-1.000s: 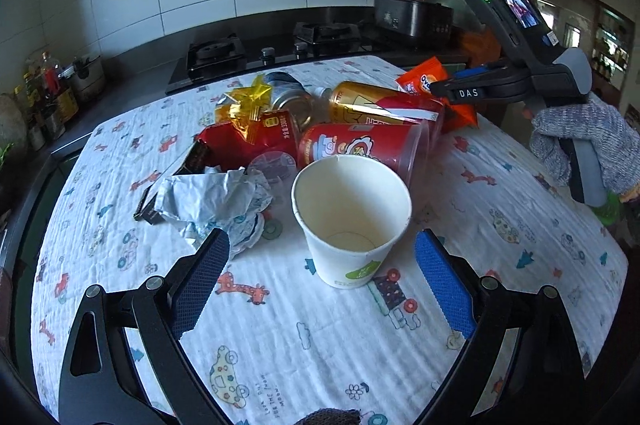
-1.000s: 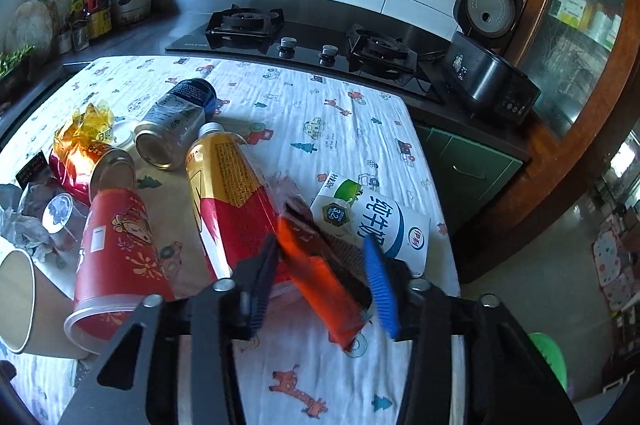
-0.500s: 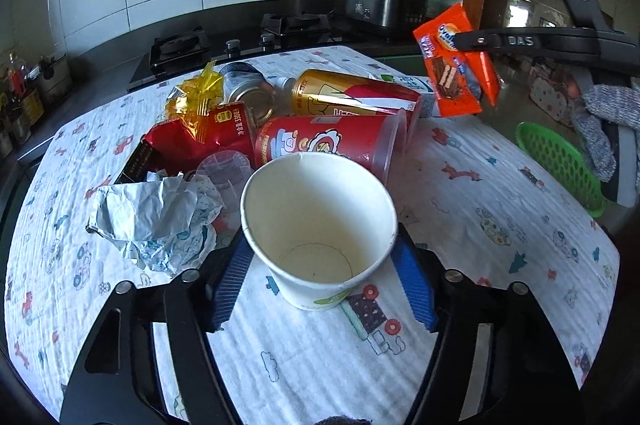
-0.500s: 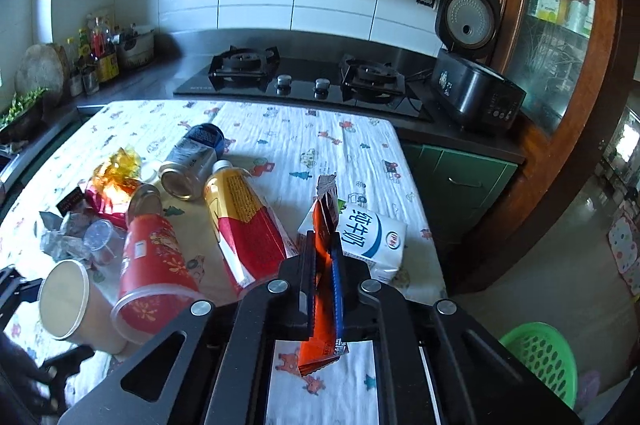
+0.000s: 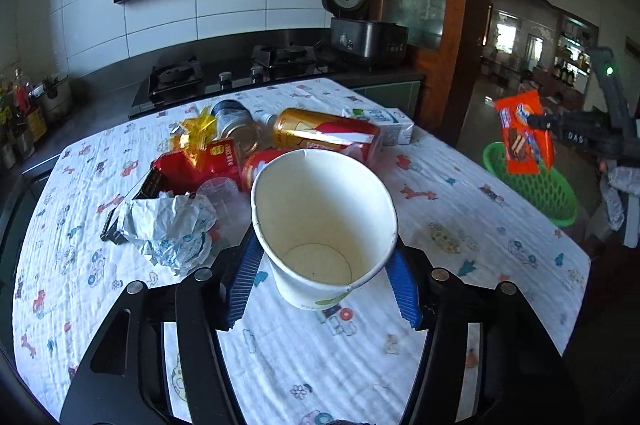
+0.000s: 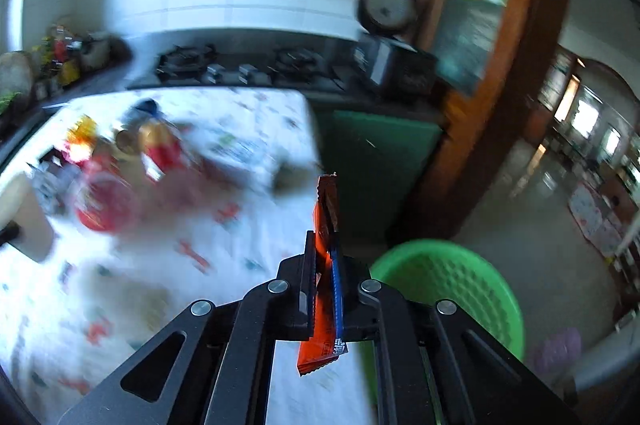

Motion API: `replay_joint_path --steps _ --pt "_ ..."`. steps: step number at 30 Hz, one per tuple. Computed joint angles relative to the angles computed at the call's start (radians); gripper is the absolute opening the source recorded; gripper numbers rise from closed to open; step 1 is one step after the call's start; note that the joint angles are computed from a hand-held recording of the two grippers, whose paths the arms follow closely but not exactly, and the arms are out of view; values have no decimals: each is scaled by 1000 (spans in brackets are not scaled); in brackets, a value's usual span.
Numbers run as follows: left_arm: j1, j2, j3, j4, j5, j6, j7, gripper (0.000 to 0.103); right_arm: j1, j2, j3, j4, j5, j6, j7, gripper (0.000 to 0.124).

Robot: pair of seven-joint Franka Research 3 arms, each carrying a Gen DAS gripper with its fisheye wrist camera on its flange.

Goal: Collect trash
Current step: 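Drop the orange wrapper in the basket with right tool while left grasps paper cup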

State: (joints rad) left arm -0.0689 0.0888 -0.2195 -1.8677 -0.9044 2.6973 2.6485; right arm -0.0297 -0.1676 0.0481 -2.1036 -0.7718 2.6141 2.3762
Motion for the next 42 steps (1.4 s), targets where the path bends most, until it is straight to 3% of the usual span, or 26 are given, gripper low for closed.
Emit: replay_joint_path --steps 6,11,14,16,27,33,40,42 --pt "-45 -39 -18 8 -96 -68 80 58 -67 -103 -20 -154 14 -42 10 7" --pt "-103 -18 -38 46 -83 -83 68 58 -128 -140 -30 -232 49 -11 3 9" --pt "-127 15 -55 86 -57 -102 40 58 -161 -153 -33 -260 71 22 -14 23" --pt "-140 50 -70 133 -23 -129 1 58 -181 -162 -26 -271 78 35 -18 44" --pt "-225 291 -174 404 297 -185 -250 59 -293 -260 1 -363 115 137 -64 53" --pt "-291 427 -200 566 477 -244 -393 60 -388 -345 54 -427 101 160 -66 59" --pt "-331 503 -224 642 578 -272 -483 64 -461 -427 87 -490 130 177 -86 62" --pt "-339 515 -227 657 594 -282 -502 70 -474 -442 95 -504 148 183 -93 63"
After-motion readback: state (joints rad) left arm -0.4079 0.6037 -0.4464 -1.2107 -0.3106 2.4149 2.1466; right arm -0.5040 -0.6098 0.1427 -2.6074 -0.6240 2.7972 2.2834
